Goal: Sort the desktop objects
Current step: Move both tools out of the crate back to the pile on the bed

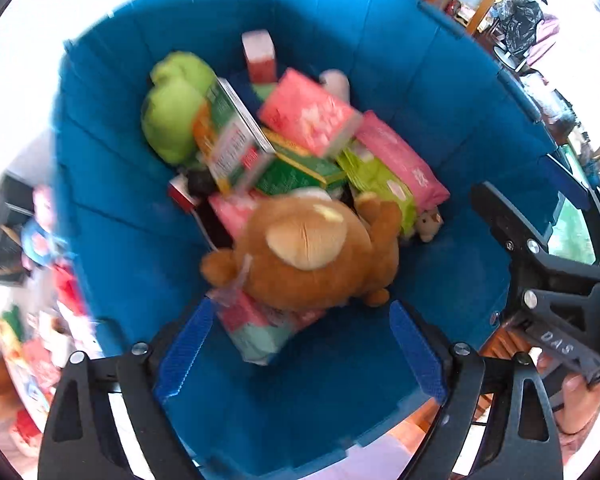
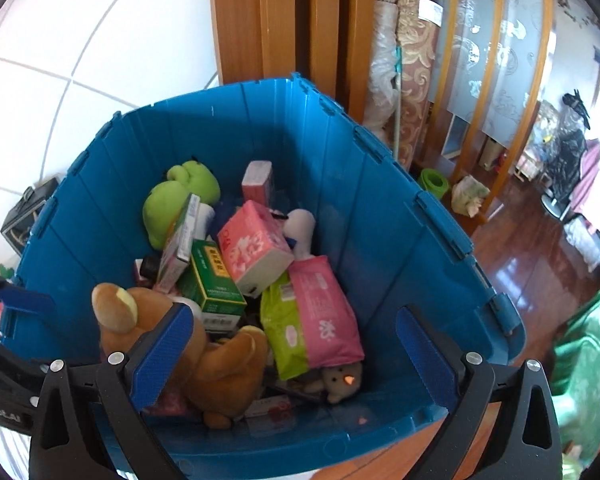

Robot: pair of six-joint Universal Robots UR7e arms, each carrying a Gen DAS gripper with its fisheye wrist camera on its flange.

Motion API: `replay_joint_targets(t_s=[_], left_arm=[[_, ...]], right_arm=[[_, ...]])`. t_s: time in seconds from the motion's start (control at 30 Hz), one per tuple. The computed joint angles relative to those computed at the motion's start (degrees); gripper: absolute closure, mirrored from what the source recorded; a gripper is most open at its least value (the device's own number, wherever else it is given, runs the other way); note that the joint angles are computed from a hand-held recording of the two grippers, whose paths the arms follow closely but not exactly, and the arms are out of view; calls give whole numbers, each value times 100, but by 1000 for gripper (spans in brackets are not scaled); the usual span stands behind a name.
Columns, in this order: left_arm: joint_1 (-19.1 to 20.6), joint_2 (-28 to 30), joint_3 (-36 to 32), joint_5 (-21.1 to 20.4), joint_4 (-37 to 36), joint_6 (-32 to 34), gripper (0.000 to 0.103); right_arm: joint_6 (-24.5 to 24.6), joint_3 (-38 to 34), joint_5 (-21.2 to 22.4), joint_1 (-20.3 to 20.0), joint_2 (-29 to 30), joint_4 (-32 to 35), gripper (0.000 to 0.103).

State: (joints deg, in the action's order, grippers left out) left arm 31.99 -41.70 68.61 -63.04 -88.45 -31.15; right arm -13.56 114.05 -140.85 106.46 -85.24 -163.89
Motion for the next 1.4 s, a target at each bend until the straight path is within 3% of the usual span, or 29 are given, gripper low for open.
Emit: replay_joint_targets(t_s=[0.3,0.6,0.77,0.9,1.07,1.2,1.27,1.4], left_arm=[[5,-146,344,-142,-313,54,13],[-424,-1356,1892,1036,-1888,433,12],[-487,-2169,2594,1282,-2468,382,12],[-525,-2970,3402,1647,-3339,461,12],[-664,-4054,4615,3019,-4326,365,12],[-476,-4997,5286,3697,-3957,-268,12],[-243,-5470,5489,3699,-3601,-554,12],[407,-6367,5723,3555,-2682,-968,12]], right_arm=[[-29,-107,-186,112,65,54,0],[-390,-71,-435,660,325,-505,0],[-548,-150,-498,1135,658,-866,0],[-826,-267,-548,1555,1123,-1473,0],[-1384,-320,-187,2045,1808,-2781,0],[-2177,-406,395,2348,2660,-4659,0],[-2047,-510,663,2387,2979,-4602,0],[-1227,-727,1345,2277,3405,-3309,0]])
